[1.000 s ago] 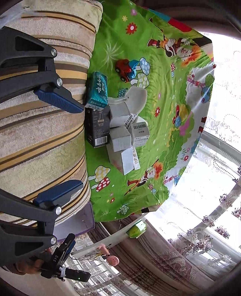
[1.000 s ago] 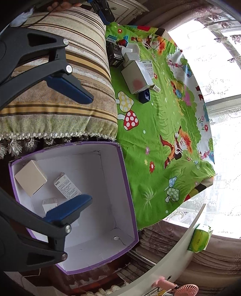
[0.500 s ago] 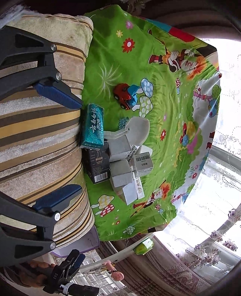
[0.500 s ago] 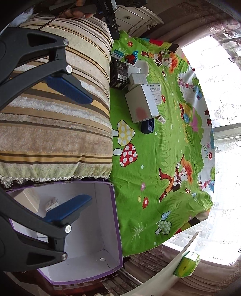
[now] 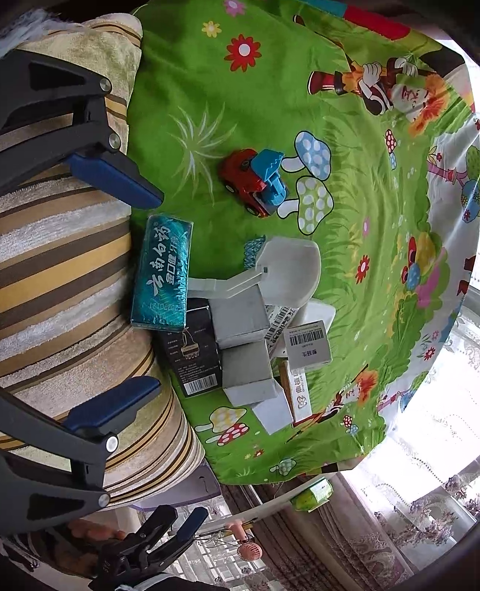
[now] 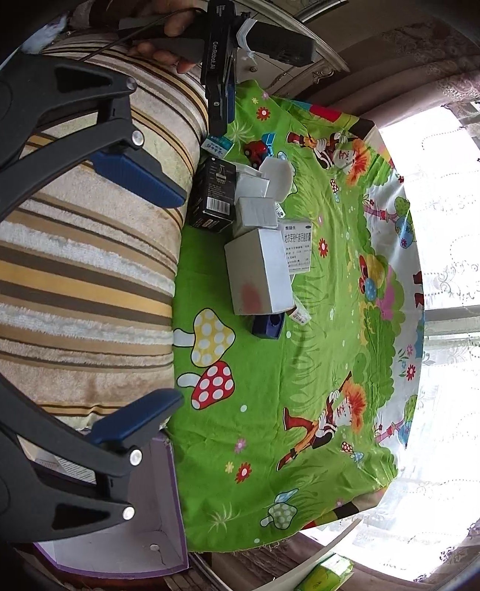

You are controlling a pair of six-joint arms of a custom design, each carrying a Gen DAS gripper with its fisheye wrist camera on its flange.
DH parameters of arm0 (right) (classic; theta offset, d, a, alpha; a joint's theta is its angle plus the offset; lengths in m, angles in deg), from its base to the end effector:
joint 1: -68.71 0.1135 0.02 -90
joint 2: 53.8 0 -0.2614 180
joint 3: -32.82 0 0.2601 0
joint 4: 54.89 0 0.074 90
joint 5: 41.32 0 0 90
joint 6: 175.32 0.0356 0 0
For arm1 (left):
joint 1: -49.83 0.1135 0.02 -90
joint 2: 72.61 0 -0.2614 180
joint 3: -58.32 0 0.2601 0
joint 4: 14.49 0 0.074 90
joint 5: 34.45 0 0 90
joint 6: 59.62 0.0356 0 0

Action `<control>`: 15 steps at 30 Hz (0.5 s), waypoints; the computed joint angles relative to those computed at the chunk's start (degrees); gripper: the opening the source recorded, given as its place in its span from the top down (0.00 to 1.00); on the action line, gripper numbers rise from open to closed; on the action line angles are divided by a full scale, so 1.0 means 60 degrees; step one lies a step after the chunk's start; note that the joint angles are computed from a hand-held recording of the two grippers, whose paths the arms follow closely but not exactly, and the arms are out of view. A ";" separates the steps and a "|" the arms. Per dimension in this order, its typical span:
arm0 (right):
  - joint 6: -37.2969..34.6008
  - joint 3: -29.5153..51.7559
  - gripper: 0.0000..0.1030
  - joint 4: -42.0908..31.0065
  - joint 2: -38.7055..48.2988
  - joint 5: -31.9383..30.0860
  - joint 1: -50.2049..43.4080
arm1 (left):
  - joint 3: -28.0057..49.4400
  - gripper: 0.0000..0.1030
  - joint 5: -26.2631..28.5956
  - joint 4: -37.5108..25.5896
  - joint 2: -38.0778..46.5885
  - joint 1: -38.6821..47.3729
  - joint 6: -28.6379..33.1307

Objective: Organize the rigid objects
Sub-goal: 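Return both grippers to the pile of boxes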

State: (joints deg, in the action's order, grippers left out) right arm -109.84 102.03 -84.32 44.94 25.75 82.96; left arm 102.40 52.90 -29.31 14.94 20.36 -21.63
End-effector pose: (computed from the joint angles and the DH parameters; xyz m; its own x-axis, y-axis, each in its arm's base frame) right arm 0.3272 0.0974 0.1522 -0.5807 -0.5418 -0.6077 -0.7281 0.6796 0.0897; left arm 0.2230 -0.1241 0.1025 -0.8265 -0.4372 -0.3545 -0.2942 0.8725 -0.3900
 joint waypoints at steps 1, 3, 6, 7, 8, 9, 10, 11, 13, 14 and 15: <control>0.0076 0.0096 0.04 -0.0007 0.0103 0.0018 0.0161 | -0.0053 0.10 0.0158 0.0132 0.0060 0.0110 0.0057; 0.0270 0.0351 0.04 -0.0061 0.0374 0.0110 0.0488 | -0.0175 0.10 0.0563 0.0489 0.0224 0.0324 0.0108; 0.0545 0.0711 0.04 -0.0031 0.0840 0.0263 0.0958 | -0.0265 0.10 0.0795 0.0771 0.0379 0.0494 0.0119; 0.0639 0.0835 0.04 -0.0059 0.0992 0.0266 0.1089 | -0.0281 0.10 0.0842 0.0820 0.0387 0.0532 0.0147; 0.0711 0.0941 0.04 -0.0051 0.1150 0.0239 0.1204 | -0.0279 0.10 0.0881 0.0861 0.0419 0.0571 0.0187; 0.0766 0.1057 0.04 -0.0050 0.1321 0.0259 0.1329 | -0.0264 0.10 0.0916 0.0881 0.0456 0.0601 0.0220; 0.0830 0.1151 0.04 -0.0043 0.1463 0.0357 0.1461 | -0.0228 0.10 0.0970 0.0877 0.0522 0.0631 0.0262; 0.0886 0.1234 0.05 -0.0025 0.1592 0.0430 0.1587 | -0.0172 0.10 0.1026 0.0864 0.0620 0.0656 0.0309; 0.0984 0.1439 0.05 -0.0036 0.1843 0.0480 0.1793 | -0.0103 0.10 0.1077 0.0838 0.0747 0.0674 0.0377; 0.1062 0.1563 0.06 -0.0050 0.1983 0.0536 0.1867 | -0.0106 0.10 0.1082 0.0856 0.0763 0.0680 0.0392; 0.1145 0.1692 0.07 -0.0081 0.2115 0.0583 0.1938 | -0.0123 0.10 0.1096 0.0886 0.0764 0.0699 0.0408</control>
